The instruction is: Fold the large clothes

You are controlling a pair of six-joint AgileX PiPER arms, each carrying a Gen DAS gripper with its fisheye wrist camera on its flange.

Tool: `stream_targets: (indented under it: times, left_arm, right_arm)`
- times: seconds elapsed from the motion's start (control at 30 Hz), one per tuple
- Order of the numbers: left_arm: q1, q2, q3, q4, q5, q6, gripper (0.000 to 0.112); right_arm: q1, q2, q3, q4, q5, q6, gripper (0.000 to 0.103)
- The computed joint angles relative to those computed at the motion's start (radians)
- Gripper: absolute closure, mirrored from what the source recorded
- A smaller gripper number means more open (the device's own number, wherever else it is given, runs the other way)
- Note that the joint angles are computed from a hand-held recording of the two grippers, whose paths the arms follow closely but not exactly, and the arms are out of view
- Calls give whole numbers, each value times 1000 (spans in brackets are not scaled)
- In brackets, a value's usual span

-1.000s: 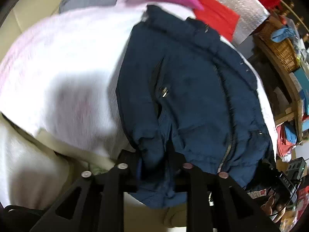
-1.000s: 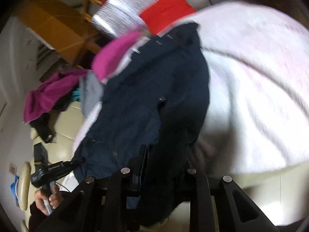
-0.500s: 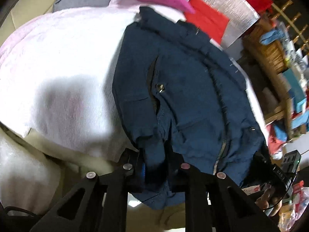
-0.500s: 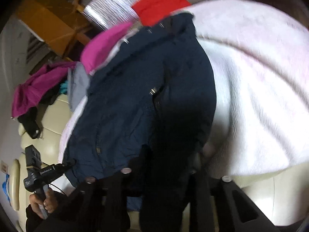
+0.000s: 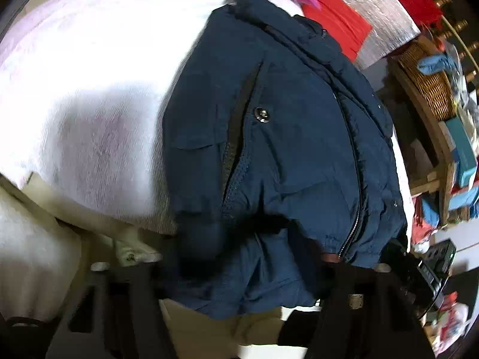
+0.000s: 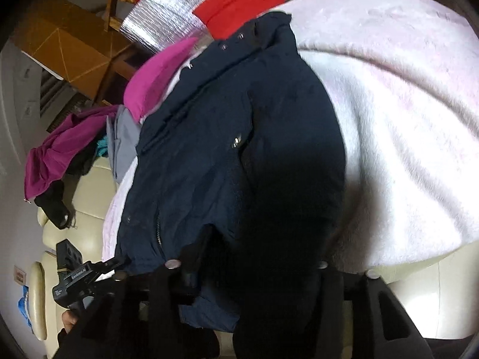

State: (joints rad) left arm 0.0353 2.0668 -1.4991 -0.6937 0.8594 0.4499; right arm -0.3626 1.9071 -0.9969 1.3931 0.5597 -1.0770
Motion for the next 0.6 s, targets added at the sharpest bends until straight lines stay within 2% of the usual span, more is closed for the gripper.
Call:
stream_targets:
  times: [0.03, 0.07, 0.1, 0.17, 0.23, 0.3, 0.4, 0.6]
  left_arm:
    - [-1, -6, 5, 10, -11, 3, 88]
    - [7, -8, 10, 2, -12, 11, 92]
    - [23, -9, 14, -19, 0, 27, 94]
    - [37, -25, 33, -58, -3, 59, 96]
    - [39, -73, 76, -93, -30, 121, 98]
    - [52, -120, 114, -147, -39, 189, 98]
    - [100, -163, 135, -226, 13, 251, 99]
    - [161, -246, 177, -266, 90, 312, 100]
  right_arm:
    - [17, -5, 2, -8, -22, 4, 57]
    - [29, -9, -1, -18, -41, 5, 62]
    - [43, -19, 2, -24, -62, -5, 71]
    - [62, -39, 16, -20, -97, -29, 82]
    - [72, -79, 55, 52, -116, -119, 87]
    - [43, -122, 99, 128, -79, -220, 89]
    - [14, -172, 146, 202, -35, -316, 90]
    - [-22, -256, 226, 279, 64, -430, 90]
